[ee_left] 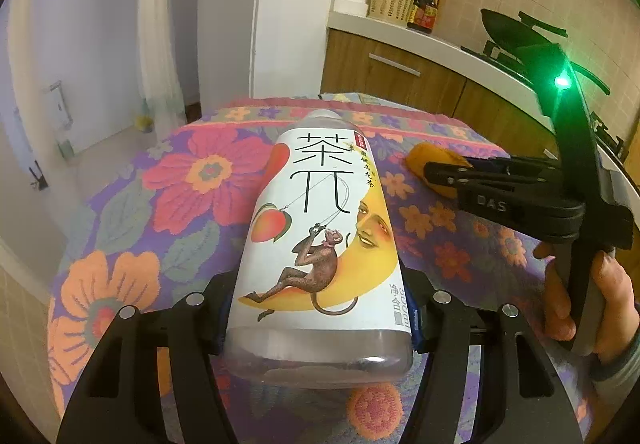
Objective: Collect trash
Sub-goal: 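Carry the bottle and orange peel with both tools over the basket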
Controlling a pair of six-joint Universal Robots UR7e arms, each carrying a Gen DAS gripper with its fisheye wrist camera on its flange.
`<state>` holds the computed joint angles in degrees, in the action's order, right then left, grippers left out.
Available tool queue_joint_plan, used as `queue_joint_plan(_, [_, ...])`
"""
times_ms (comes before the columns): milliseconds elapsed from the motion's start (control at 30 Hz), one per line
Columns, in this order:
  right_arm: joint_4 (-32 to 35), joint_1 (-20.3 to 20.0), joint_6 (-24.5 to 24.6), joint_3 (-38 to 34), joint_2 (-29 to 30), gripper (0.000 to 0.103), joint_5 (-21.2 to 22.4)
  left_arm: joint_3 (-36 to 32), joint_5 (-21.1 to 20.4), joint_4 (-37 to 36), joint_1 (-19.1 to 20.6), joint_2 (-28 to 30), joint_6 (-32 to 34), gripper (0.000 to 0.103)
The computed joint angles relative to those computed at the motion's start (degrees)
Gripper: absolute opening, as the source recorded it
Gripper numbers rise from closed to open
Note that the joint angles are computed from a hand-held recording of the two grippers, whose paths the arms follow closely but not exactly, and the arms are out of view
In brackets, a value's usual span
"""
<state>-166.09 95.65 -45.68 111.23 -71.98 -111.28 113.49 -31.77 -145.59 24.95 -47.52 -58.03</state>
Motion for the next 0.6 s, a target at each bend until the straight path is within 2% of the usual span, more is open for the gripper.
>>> queue_joint_plan(100, [0.39, -0.68, -0.49, 1.6, -2.76, 0.026, 2.49, 2.13, -1.99, -9.17, -0.76, -0.13, 2.66, 0.06])
queue_joint_plan(233, [1.78, -2.11, -1.14, 4.07, -7.77, 0.026, 5.24, 1.45, -1.59, -9.59, -2.4, 0.76, 2.72, 0.06])
queue_joint_plan(467, [7.69, -7.57, -2.43, 7.98, -20.7, 0.026, 14.44, -3.54, -2.73, -10.99, -4.95, 5.14, 5.44, 0.06])
queue_joint_plan(600, [5.69, -10.39, -5.77, 10.56, -26.41, 0.026, 15.29, -6.8, -4.11, -13.37, -6.02, 8.72, 7.83, 0.06])
